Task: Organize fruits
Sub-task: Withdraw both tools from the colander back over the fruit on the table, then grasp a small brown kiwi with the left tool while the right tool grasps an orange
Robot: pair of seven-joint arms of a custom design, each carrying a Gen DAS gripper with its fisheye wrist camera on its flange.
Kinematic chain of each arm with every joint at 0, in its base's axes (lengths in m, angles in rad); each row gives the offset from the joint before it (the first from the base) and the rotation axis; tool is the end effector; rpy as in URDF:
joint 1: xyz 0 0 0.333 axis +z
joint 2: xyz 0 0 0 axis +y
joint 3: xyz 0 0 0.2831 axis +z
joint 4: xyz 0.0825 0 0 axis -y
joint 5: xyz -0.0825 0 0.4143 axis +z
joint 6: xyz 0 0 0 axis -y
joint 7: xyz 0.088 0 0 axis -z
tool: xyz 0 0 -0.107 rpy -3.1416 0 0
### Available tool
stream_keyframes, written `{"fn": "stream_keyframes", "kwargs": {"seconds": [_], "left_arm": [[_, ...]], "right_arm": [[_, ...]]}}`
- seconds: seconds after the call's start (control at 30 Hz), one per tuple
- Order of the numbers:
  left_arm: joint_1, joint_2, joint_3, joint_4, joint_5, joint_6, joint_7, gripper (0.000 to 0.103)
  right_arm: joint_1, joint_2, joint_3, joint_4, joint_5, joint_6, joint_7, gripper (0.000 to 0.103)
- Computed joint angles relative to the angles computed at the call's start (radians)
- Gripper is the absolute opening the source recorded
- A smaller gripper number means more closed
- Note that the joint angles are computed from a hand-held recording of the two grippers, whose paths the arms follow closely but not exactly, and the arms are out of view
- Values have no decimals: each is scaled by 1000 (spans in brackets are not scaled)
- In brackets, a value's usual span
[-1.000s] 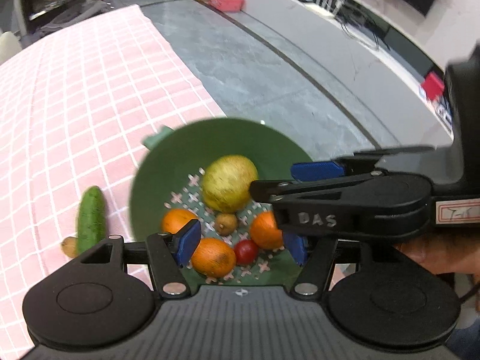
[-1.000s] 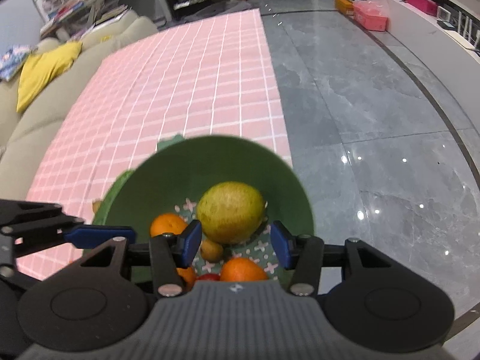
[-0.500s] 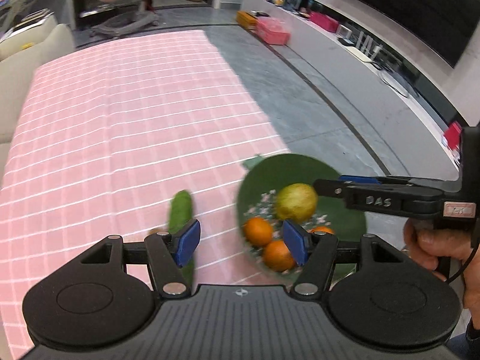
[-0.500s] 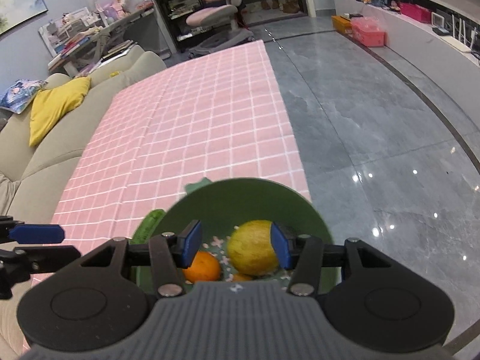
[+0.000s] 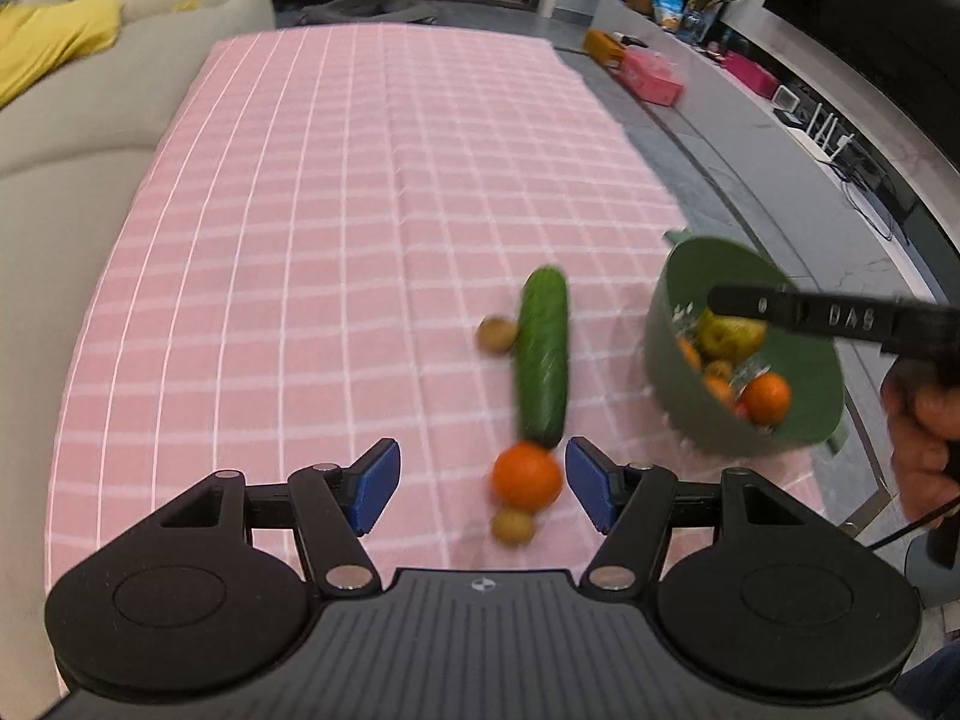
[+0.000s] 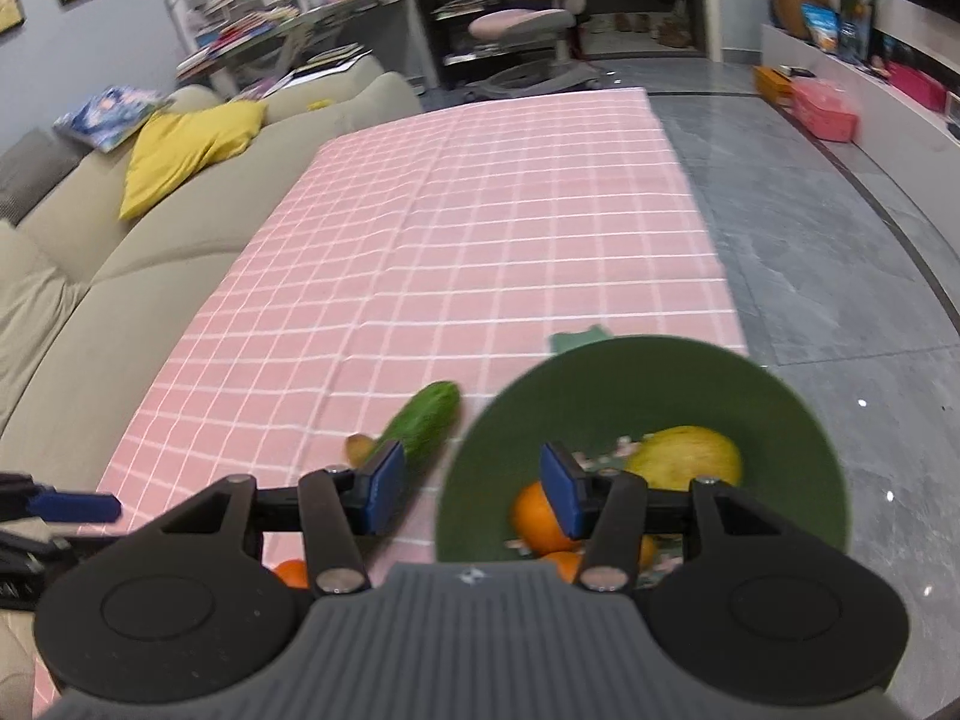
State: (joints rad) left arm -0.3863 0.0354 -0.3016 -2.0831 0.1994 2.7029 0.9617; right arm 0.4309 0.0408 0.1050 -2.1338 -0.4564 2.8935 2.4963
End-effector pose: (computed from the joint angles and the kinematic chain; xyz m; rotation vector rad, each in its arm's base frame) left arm 0.4762 -0.3987 0.4275 -1.7544 2.2140 -0.8178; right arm 0.5158 0.3361 0.4179 -1.7254 1.7073 -0.3803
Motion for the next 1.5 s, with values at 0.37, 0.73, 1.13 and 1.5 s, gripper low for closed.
{"fn": "stream_keyframes", "kwargs": {"seconds": [0.37,0.73,1.13,1.5], "left_arm": [[-3,-24,-3,-93,94,12,28,75],[-23,75,-12,-41,130,44,129,72],[-27,173,-11,27,77,65,204,45],[4,194,-37,28,-6,92,296,30]], "right_arm": [[79,104,7,109,81,-47,-114,48],[134,175,-25,173,179,-64,-191,48],[136,178,-27,161,252,-68,-241,48],[138,193,-21,171,297,-83,-282,48]]}}
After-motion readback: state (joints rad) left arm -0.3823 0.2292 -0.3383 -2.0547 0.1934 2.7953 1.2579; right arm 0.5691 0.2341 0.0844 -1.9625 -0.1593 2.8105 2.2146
